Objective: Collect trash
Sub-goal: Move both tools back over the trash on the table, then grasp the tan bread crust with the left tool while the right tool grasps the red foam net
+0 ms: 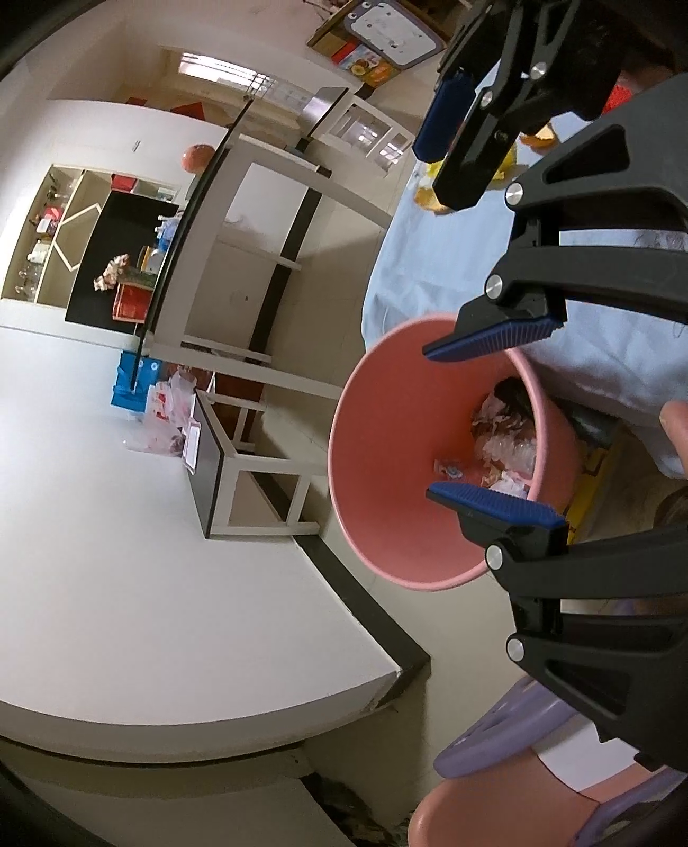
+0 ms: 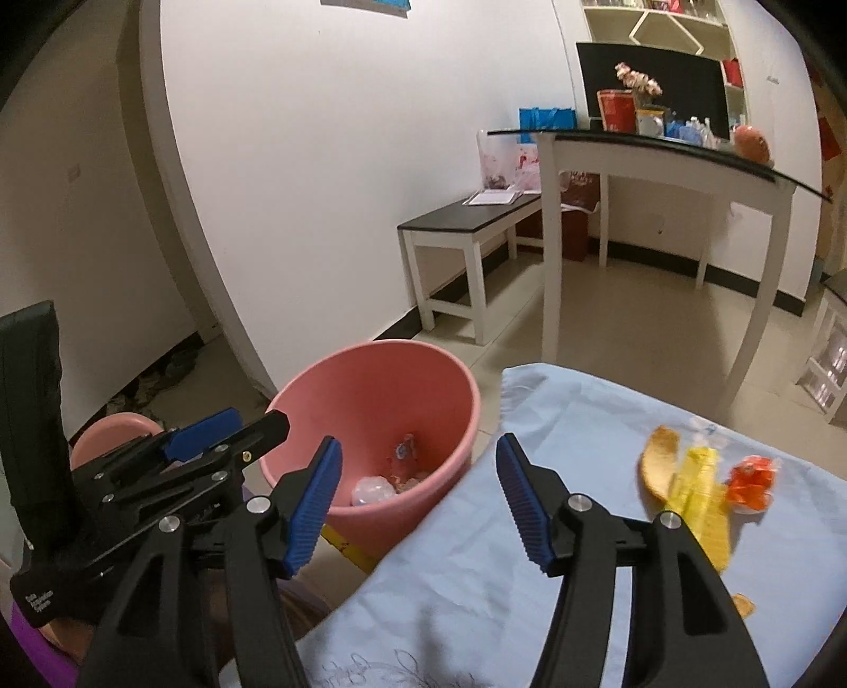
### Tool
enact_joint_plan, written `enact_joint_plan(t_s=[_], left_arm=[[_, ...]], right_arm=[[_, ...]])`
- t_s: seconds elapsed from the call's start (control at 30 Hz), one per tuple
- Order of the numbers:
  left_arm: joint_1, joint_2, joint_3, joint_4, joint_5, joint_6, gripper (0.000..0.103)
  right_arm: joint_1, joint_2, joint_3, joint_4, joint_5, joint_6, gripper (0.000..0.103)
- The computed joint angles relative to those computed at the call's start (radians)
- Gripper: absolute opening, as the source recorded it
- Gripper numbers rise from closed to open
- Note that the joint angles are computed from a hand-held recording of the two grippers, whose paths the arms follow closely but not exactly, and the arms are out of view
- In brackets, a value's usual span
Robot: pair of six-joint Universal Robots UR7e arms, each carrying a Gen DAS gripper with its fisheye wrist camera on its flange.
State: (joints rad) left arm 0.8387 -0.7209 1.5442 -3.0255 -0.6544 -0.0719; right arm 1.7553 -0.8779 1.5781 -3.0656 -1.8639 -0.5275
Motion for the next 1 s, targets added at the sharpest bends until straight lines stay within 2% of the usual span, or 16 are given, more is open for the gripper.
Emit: enact_joint_plan(t_s=[0.3,0.63,0.83,1.0], left_arm=[[-0.037,0.004,0.019,0.001,0.009,0.003,0.047],[-0.072,0.028,0.023,0.008,0.002,0.015,0.047],[-0.086,0.040,0.030,0.012,-0.033,0.010,0.047],[-0.092,0.050,0.040,0.040,-0.094,-0.002,0.047]], right_arm=[[-0.005,-0.079,0.101,-0.071,-0.026,-0.014,0.061],[-0.042,-0.169,0.194,-0.129,-0.049,-0.002,0.061],[-0.076,-0.239,0.263,-0.191,-0.078,-0.009,0.061],[-0.130,-0.321,0.323,-0.246,-0.110,0.001,0.061]])
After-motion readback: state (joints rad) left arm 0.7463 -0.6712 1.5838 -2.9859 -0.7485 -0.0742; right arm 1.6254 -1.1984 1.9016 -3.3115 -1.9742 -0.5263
